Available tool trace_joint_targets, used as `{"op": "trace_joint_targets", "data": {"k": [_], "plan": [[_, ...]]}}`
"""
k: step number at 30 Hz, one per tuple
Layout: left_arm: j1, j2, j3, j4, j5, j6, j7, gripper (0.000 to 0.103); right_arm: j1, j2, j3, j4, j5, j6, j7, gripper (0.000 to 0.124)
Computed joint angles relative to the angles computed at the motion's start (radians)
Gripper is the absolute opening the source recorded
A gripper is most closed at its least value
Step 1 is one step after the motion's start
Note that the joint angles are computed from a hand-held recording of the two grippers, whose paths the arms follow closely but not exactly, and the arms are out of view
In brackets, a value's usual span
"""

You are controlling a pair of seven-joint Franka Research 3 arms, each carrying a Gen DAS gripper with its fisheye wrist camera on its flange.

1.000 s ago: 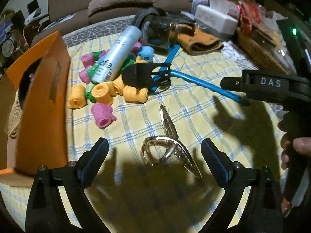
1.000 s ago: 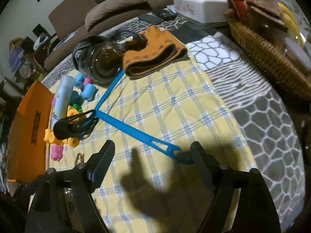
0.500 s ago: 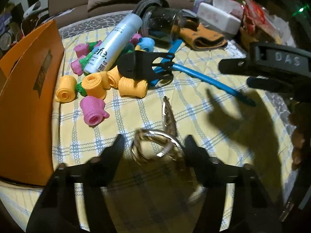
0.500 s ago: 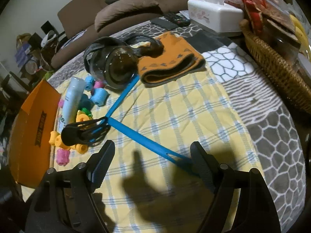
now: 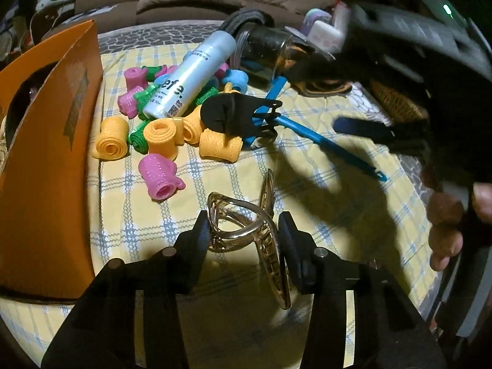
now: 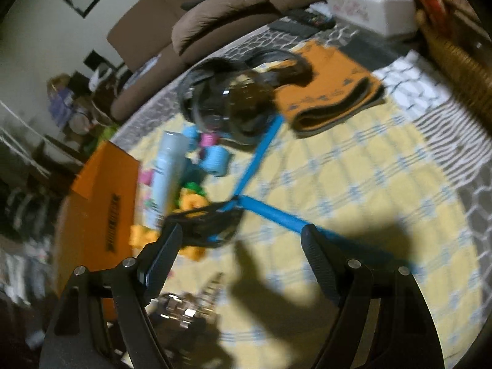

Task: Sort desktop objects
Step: 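Lower the left gripper onto the gold metal claw hair clip, then close the left gripper on the claw clip and lift it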

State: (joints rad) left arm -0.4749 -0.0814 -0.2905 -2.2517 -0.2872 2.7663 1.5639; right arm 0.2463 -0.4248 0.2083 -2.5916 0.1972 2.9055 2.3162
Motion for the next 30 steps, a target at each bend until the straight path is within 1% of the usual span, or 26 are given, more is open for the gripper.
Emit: {"op": "trace_joint_targets", "data": {"k": [3,7,11,13,14,16,18,20,22,23,26,27,28,29,30], "plan": [[-0.002,0.000,-0.003,-0.007,0.010,0.014,0.001,0.042,-0.007,0.054,0.011,0.047,-0.022,0.021,-0.007,0.081],[-0.010,0.002,0.002,-0.013,-0.033,0.032,0.033,0.044,0.010,0.129,0.004,0.121,-0.048,-0.020,-0.038,0.081],[-0.017,0.006,0.004,-0.027,-0.087,0.079,0.051,0.048,0.021,0.173,0.006,0.170,-0.101,-0.083,-0.044,0.081],[-0.016,0.011,0.004,-0.032,-0.101,0.089,0.041,0.051,0.054,0.199,-0.017,0.193,-0.072,-0.102,-0.075,0.085],[-0.018,0.011,0.003,-0.039,-0.111,0.108,0.050,0.051,0.066,0.211,-0.026,0.204,-0.059,-0.117,-0.088,0.085],[-0.018,0.009,-0.001,-0.049,-0.097,0.128,0.041,0.051,0.064,0.224,-0.026,0.216,-0.079,-0.137,-0.076,0.085],[-0.022,0.010,0.001,-0.050,-0.104,0.133,0.048,0.051,0.078,0.229,-0.043,0.215,-0.054,-0.140,-0.096,0.085],[-0.028,0.010,0.004,-0.050,-0.126,0.137,0.069,0.051,0.094,0.230,-0.062,0.200,-0.002,-0.116,-0.128,0.083],[-0.037,0.010,0.009,-0.049,-0.172,0.138,0.105,0.050,0.095,0.228,-0.068,0.184,0.025,-0.094,-0.135,0.077],[-0.040,0.009,0.011,-0.048,-0.198,0.136,0.122,0.050,0.105,0.225,-0.077,0.174,0.053,-0.075,-0.161,0.077],[-0.043,0.001,0.011,-0.048,-0.227,0.133,0.143,0.046,0.111,0.211,-0.082,0.163,0.088,-0.069,-0.197,0.075],[-0.042,-0.001,0.009,-0.047,-0.221,0.132,0.139,0.045,0.116,0.203,-0.086,0.156,0.108,-0.061,-0.211,0.070],[-0.038,-0.003,0.005,-0.048,-0.198,0.129,0.119,0.044,0.132,0.193,-0.101,0.146,0.154,-0.049,-0.243,0.060],[-0.038,-0.006,0.004,-0.050,-0.186,0.127,0.110,0.044,0.147,0.188,-0.113,0.142,0.197,-0.046,-0.272,0.056],[-0.038,-0.013,0.006,-0.057,-0.182,0.127,0.108,0.044,0.170,0.182,-0.133,0.135,0.259,-0.036,-0.320,0.043]]}}
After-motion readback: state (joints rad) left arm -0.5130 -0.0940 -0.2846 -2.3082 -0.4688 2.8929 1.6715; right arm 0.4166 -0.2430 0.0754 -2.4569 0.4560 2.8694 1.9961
